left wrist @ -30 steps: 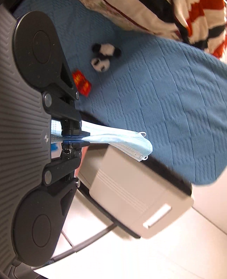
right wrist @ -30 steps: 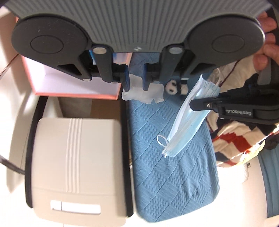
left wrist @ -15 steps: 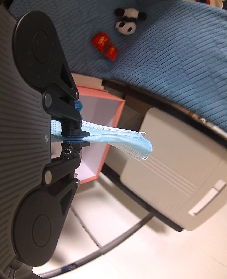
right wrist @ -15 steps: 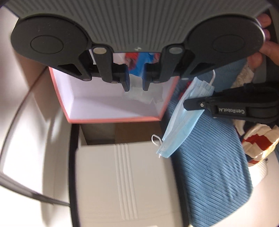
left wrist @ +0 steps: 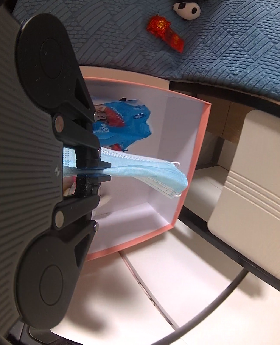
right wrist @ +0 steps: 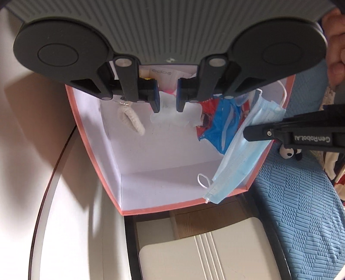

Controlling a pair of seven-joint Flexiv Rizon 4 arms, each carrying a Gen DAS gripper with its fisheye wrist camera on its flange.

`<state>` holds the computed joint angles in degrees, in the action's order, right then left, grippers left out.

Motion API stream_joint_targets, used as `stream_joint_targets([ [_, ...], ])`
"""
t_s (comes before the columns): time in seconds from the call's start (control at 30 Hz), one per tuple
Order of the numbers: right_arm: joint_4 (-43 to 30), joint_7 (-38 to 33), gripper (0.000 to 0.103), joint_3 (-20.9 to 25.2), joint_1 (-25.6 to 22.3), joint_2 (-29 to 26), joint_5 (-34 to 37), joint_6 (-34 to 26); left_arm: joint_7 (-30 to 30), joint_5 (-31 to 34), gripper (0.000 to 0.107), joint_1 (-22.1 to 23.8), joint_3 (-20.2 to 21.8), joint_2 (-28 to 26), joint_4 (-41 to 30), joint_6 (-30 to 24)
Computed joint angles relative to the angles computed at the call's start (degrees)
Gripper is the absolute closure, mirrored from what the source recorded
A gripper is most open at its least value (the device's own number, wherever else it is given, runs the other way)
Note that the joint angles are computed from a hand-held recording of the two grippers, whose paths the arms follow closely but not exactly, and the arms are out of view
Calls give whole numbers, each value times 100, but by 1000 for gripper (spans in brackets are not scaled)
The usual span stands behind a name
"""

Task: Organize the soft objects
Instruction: 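Carry the face mask with the left tool over the white box, then open the left tool to drop the face mask into the box, then withdraw both open tools from the box toward the panda and candy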

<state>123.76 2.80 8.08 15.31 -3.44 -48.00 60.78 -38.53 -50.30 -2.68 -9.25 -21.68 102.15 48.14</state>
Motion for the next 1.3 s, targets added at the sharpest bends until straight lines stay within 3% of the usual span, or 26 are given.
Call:
stream_joint_targets([
  [0.13,-60,-25,79,-16,10,-62,87,-92,-46,192,98,-60,45,-12,-9,103],
  [0.2,-23,24,69,-26,-18,-2,118,-93,-88,373,77,-79,74,-3,-28,133],
  [0.23,-35,69,56,-27,-21,15,105,-131,-76,385,57,-84,68,17,-5,207],
  [0.27,-41,127,46,-29,-26,33,47,-154,-1,293,48,-72,33,62,56,315],
  [0.5,-239,181,42,60,25,151,-164,-459,774,-406,48,-14,-42,416,206,324],
  [0.83,-966,343,42,201,283,169,-867,-1196,1841,-1375,48,156,294,984,155,-71],
  [0.93,-1213,288,42,240,425,83,-1001,-1369,2203,-1695,48,236,431,1111,155,-212],
  [1.07,-1518,213,42,235,634,-131,-1188,-1475,2723,-2074,48,263,575,1249,235,-12],
  [1.3,-1937,247,42,166,1051,-541,-1314,-1550,3052,-2383,48,543,770,1179,215,-144],
])
